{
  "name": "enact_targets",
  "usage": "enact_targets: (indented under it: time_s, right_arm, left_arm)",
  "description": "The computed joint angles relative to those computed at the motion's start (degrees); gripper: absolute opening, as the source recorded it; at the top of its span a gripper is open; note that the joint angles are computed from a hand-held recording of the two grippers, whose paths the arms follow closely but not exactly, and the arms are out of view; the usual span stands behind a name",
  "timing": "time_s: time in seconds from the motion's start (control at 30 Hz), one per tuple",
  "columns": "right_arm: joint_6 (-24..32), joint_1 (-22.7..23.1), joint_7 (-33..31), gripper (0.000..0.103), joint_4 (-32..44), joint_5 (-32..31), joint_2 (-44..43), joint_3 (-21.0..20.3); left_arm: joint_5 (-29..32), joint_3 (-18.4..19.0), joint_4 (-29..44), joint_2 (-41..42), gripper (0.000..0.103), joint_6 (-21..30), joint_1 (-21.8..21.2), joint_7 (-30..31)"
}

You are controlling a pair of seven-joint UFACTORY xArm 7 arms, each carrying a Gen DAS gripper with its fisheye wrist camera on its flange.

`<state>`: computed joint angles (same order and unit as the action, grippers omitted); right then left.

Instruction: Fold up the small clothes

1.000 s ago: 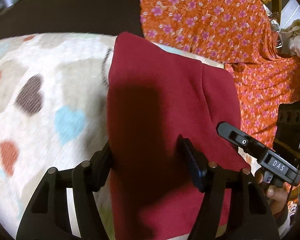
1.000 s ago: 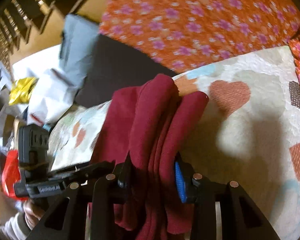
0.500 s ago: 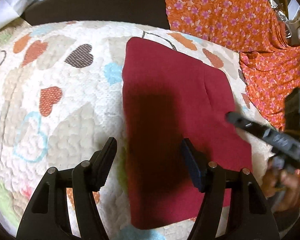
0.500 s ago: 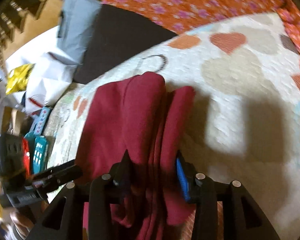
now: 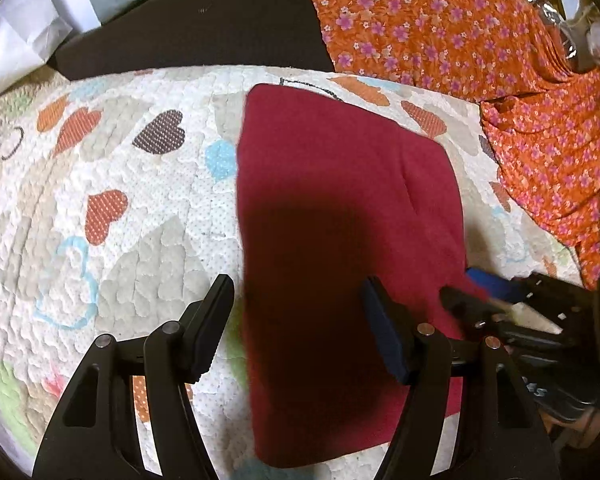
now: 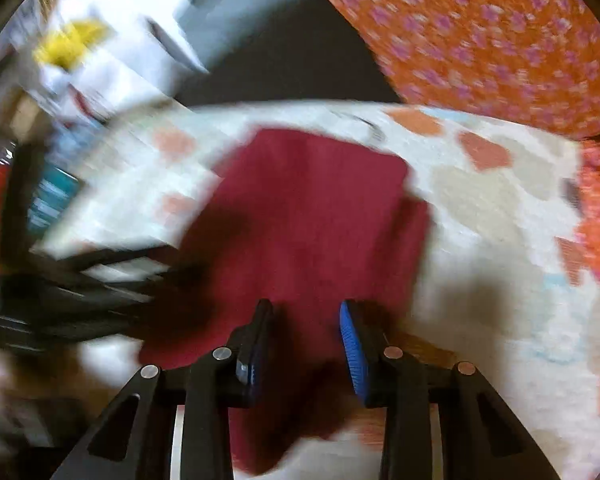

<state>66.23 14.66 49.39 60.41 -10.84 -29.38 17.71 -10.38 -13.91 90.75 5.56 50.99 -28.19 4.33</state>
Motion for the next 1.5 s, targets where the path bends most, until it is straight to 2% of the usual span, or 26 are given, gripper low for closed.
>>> enact_targets:
  time_s: [0.1, 0.23, 0.43, 0.5, 0.57, 0.7, 0.97, 1.5]
  right_arm:
    - [-2.6, -0.1, 3.2, 0.034, -2.7, 1.0, -2.6, 0.1]
    - [-0.9, -0.9, 5.7, 0.034, 0.0, -0.5, -3.4, 2.5]
    - [8.4, -3.5, 9.6, 0.035, 10.2, -9.8, 0.6, 9.9]
    - [10.6, -3.3, 10.4, 0.037, 12.5, -12.0, 2.0, 10.9]
    - [12.3, -2.8, 11.4, 0.038, 14.6, -13.9, 3.3, 11.9]
    - [13.4, -1.2, 13.4, 0.039, 16.4, -15.6, 4.7, 11.8]
    - [15.6, 1.2, 16.3, 0.044, 18.0, -18.0, 5.8, 11.7]
    - [14.8, 3.0, 18.7, 0.045, 16.5, -17.1, 5.7, 9.8]
  left_arm:
    - [2.5, 0.0, -2.3, -1.5, 0.067, -3.1, -0.4, -1.2]
    - [5.0, 0.1, -4.5, -3.2, 0.067, -5.5, -0.5, -4.1]
    - [9.8, -0.2, -9.9, -8.8, 0.067, -11.7, -0.1, -7.9]
    - [10.9, -0.3, -12.1, -11.0, 0.068, -14.1, 0.4, -9.2]
    - [9.8, -0.2, -13.1, -12.4, 0.068, -14.3, 0.5, -8.4]
    - [9.6, -0.4, -15.6, -15.0, 0.068, -16.7, 1.0, -7.9]
    - [7.9, -0.1, -16.5, -16.1, 0.068, -16.9, 1.7, -7.0]
    - [7.5, -0.1, -16.4, -15.9, 0.068, -17.3, 2.1, -6.4]
